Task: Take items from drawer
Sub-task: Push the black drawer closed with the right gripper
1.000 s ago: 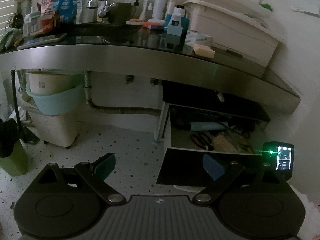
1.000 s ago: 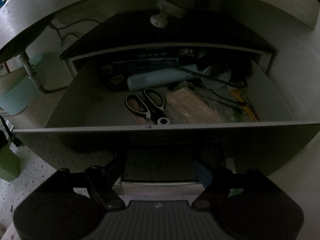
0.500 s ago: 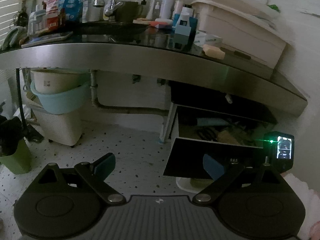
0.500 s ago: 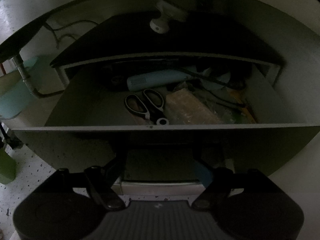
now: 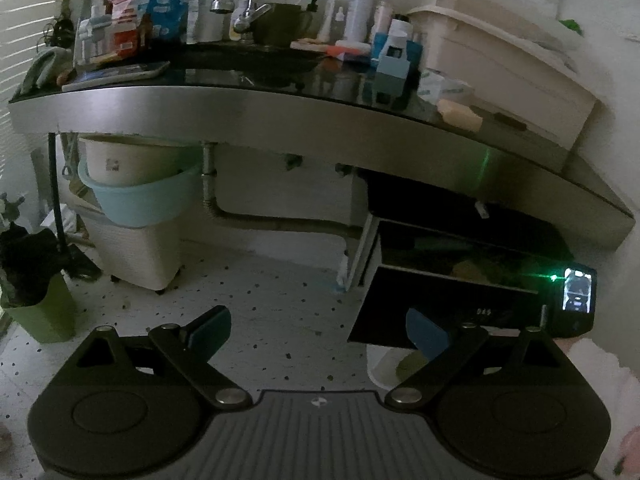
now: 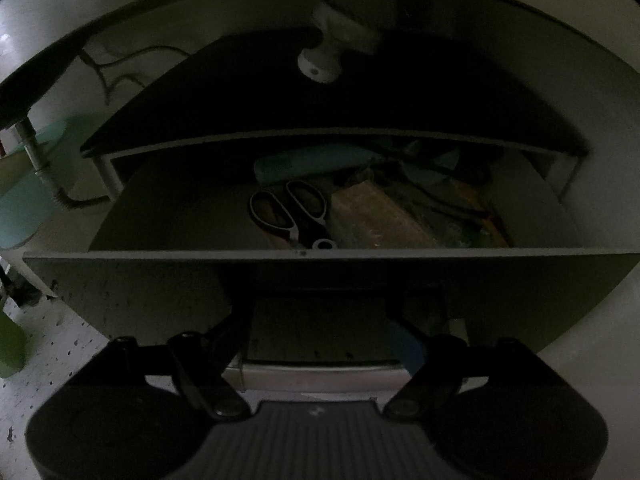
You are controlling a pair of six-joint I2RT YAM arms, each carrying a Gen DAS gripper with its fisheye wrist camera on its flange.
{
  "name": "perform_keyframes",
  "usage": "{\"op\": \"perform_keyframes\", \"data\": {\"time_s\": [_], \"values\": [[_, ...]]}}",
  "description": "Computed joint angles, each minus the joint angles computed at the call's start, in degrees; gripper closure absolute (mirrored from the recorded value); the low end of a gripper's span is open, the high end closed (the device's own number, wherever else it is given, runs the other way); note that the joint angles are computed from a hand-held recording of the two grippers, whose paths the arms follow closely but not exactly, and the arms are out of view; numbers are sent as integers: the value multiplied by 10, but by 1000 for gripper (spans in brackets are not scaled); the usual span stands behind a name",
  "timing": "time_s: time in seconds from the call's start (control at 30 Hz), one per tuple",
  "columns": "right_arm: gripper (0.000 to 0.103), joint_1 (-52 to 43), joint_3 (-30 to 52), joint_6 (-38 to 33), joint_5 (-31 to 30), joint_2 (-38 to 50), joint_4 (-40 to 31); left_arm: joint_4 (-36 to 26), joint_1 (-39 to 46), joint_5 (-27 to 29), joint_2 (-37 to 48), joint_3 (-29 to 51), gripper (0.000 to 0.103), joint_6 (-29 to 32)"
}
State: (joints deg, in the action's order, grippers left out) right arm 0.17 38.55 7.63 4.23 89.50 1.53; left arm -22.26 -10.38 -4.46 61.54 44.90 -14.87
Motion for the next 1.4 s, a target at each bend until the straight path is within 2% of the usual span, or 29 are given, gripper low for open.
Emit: {"op": "perform_keyframes", "data": {"time_s": [0.37,0.5,0.73,0.93,1.4], "values": [[23,1,-3,2,2,-3,2,7,8,-2,8,4,8,17],[19,2,-5,1,9,1,12,10,10,1,12,9,8,21],[19,2,-12,1,8,-2,19,6,11,1,20,14,8,21],[19,11,-39,0,24,-5,60,3,16,1,27,19,8,28],[18,9,-52,4,18,-12,71,6,10,-7,28,17,8,38]]}}
